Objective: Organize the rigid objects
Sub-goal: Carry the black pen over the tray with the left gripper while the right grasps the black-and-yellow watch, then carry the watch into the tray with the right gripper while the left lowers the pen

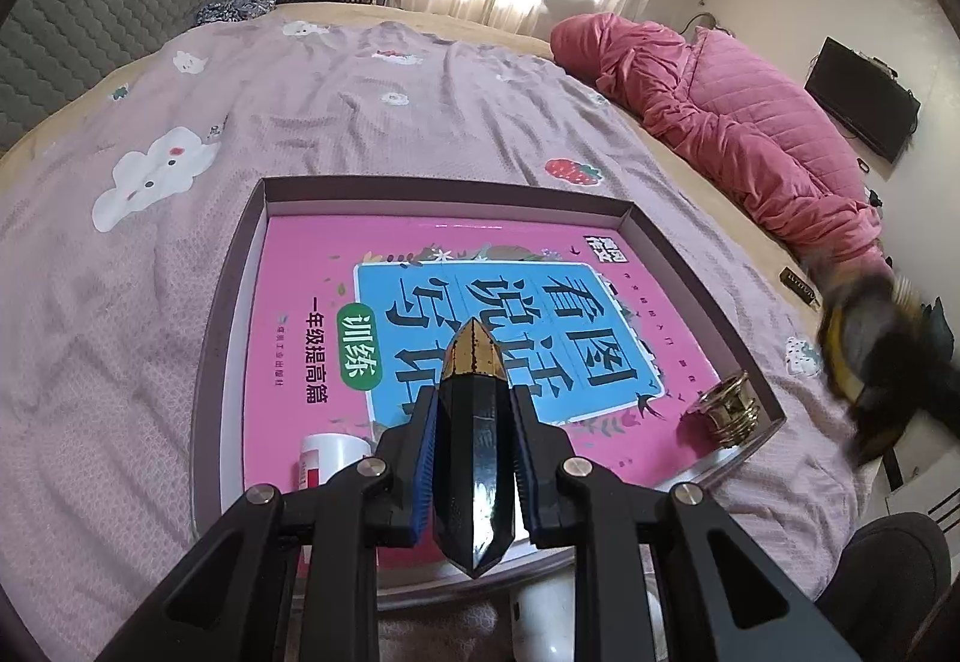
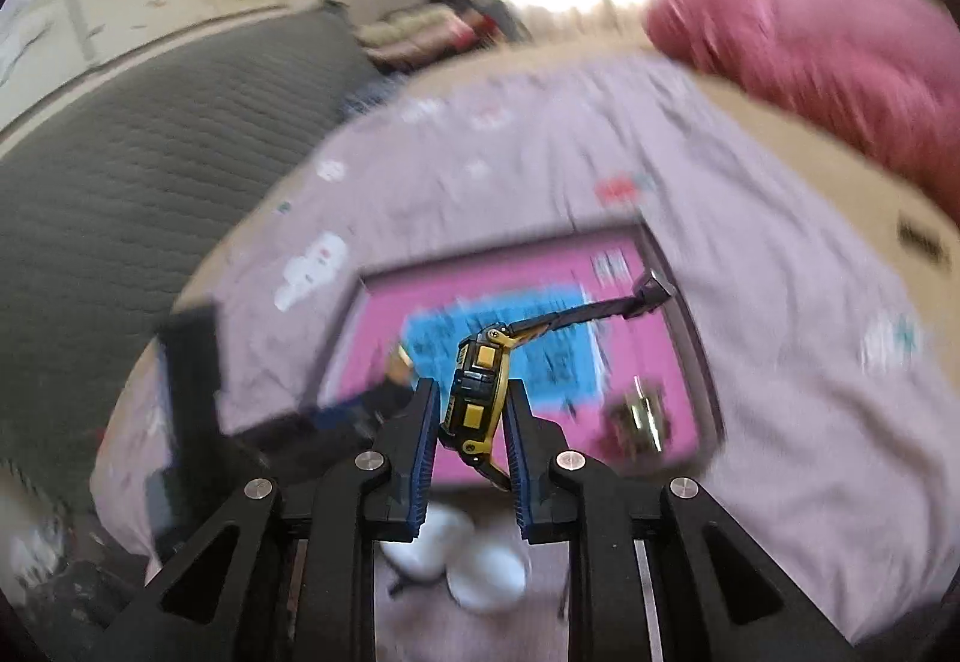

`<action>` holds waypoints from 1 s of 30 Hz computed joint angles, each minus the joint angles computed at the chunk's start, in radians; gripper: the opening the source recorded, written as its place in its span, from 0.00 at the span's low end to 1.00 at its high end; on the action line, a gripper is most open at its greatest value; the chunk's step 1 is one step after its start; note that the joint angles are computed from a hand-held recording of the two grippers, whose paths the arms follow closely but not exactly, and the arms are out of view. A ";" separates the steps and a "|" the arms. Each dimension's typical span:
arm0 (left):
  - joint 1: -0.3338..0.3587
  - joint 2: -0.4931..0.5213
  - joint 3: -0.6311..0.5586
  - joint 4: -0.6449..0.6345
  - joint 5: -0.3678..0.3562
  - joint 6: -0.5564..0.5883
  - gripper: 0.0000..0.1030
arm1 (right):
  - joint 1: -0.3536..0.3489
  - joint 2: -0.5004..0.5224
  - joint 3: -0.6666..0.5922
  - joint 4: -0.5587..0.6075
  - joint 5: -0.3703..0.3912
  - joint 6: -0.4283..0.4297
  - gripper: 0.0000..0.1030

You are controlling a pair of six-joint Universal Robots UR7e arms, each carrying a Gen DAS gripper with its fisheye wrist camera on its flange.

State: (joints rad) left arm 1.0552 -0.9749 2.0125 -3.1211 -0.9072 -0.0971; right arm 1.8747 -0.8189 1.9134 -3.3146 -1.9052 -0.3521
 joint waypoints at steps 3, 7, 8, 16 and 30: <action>0.004 0.007 -0.007 0.004 0.000 -0.003 0.22 | 0.015 0.036 -0.048 0.004 0.001 -0.087 0.21; 0.009 0.009 -0.010 0.006 -0.006 -0.009 0.22 | 0.006 0.086 -0.105 0.016 0.010 -0.164 0.21; 0.010 0.010 -0.010 0.007 -0.006 -0.008 0.22 | -0.002 0.098 -0.121 0.034 0.012 -0.175 0.21; 0.019 0.022 -0.016 0.019 -0.008 -0.014 0.22 | -0.048 0.174 -0.186 0.137 -0.032 -0.234 0.21; 0.019 0.051 -0.031 0.030 0.020 0.006 0.22 | -0.089 0.200 -0.220 0.225 -0.038 -0.204 0.21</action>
State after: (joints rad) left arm 1.0740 -0.9240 1.9817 -3.0914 -0.8871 -0.0916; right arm 1.7858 -0.6193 1.6930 -3.0891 -1.9432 -0.5562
